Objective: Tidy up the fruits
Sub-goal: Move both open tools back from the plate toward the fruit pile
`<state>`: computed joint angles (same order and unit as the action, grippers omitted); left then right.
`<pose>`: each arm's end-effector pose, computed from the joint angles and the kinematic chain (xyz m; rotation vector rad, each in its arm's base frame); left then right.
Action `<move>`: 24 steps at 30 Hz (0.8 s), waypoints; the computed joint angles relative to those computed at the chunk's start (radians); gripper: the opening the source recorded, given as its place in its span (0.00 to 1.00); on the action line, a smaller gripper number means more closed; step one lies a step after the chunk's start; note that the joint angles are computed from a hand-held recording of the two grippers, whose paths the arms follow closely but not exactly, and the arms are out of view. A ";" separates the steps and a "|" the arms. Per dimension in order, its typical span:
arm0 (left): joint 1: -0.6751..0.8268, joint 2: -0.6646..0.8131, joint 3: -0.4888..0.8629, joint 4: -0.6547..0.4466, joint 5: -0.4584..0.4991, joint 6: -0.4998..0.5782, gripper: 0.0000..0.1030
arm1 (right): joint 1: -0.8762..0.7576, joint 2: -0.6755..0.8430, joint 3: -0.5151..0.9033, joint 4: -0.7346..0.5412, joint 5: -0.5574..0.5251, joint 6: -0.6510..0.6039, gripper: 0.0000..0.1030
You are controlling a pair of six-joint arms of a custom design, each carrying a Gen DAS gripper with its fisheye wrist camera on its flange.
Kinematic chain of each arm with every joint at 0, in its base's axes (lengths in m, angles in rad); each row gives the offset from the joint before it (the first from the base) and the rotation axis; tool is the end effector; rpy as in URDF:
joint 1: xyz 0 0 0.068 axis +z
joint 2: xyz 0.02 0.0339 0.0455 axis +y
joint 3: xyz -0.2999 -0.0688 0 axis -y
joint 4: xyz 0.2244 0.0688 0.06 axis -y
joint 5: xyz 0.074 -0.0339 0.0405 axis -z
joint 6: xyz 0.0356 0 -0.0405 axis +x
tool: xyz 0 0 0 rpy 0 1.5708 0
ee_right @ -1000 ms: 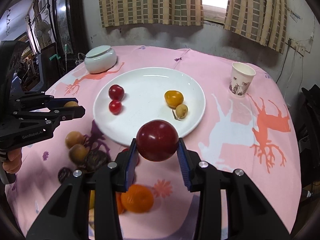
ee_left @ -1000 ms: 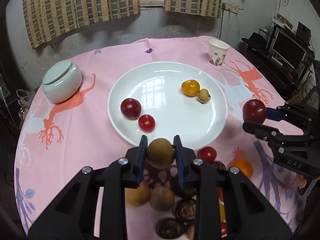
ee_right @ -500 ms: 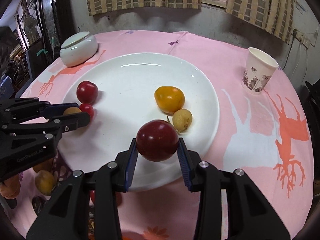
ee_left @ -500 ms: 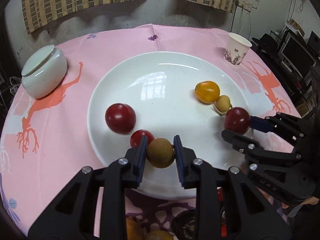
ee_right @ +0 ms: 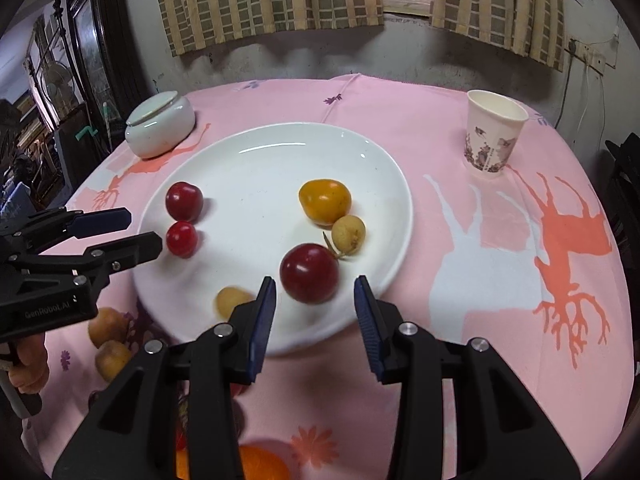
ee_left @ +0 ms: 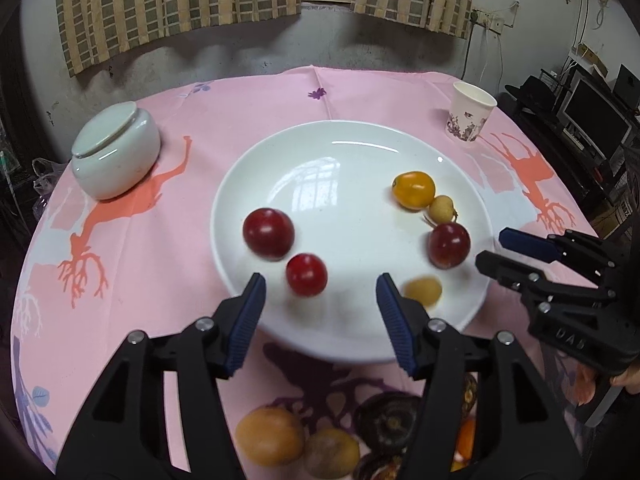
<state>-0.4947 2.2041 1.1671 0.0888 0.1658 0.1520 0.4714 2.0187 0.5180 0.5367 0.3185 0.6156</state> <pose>0.3730 -0.2079 0.1040 0.8695 2.3814 -0.3465 0.2607 0.1204 0.0756 0.3010 2.4483 0.0602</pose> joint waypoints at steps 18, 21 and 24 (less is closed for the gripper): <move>0.116 -0.465 -0.586 0.206 0.094 0.131 0.71 | 0.524 -0.282 -0.096 -0.407 0.303 0.485 0.54; 0.133 -0.504 -0.666 0.242 0.111 0.148 0.72 | 0.635 -0.243 -0.072 -0.466 0.353 0.595 0.59; 0.148 -0.512 -0.729 0.285 0.119 0.167 0.73 | 0.705 -0.213 -0.054 -0.489 0.368 0.670 0.59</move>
